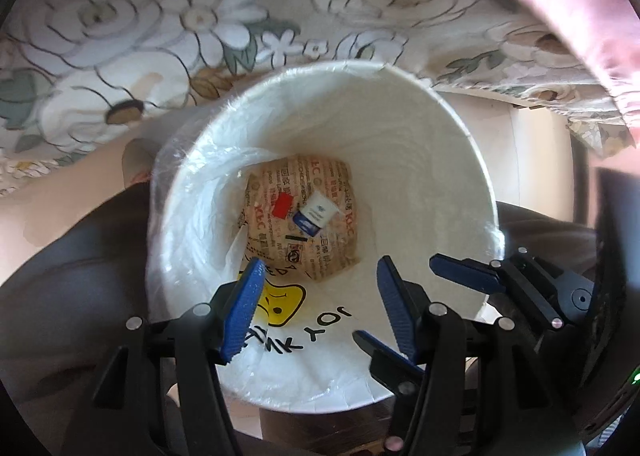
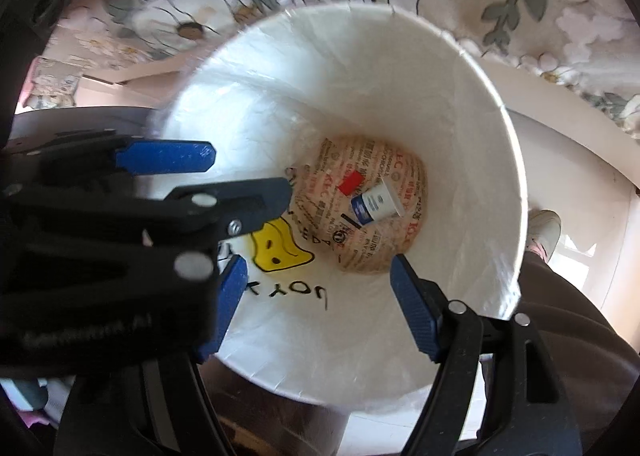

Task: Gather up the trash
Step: 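Move both open tools back over the bed toward the remaining items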

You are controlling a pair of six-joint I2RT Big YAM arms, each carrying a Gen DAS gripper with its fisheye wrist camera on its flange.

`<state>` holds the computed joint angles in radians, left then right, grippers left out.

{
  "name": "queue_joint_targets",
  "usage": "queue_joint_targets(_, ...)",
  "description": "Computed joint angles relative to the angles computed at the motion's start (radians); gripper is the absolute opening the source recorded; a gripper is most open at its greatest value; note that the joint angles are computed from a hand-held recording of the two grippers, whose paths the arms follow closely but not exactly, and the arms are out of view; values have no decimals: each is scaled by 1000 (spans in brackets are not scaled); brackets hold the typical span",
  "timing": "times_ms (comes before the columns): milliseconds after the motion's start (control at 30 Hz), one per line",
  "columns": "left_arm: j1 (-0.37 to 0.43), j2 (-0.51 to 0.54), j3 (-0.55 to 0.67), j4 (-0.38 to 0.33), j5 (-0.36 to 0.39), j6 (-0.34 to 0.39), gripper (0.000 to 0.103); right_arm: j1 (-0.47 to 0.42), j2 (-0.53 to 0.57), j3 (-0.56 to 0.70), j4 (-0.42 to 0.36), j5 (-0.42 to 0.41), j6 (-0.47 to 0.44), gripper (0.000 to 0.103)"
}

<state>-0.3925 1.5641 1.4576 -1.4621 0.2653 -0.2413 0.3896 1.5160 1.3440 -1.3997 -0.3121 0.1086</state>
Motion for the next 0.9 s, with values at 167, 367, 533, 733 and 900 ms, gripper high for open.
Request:
queue_joint_targets(167, -4, -49, 37, -29, -62, 44, 61, -9, -56, 35, -21, 15, -14, 74)
queue_joint_targets(367, -3, -103, 114, -63, -137, 80, 61, -36, -106, 116, -54, 37, -33, 74)
queue_joint_targets(533, 15, -141, 186, -76, -160, 97, 61, -48, -146, 185, -58, 76, -68, 74)
queue_joint_targets(733, 24, -152, 300, -95, -180, 110, 61, -45, -169, 287, -69, 126, -104, 74)
queue_joint_targets(900, 19, -132, 415, -119, -213, 130, 61, -62, -158, 407, -87, 130, -126, 74)
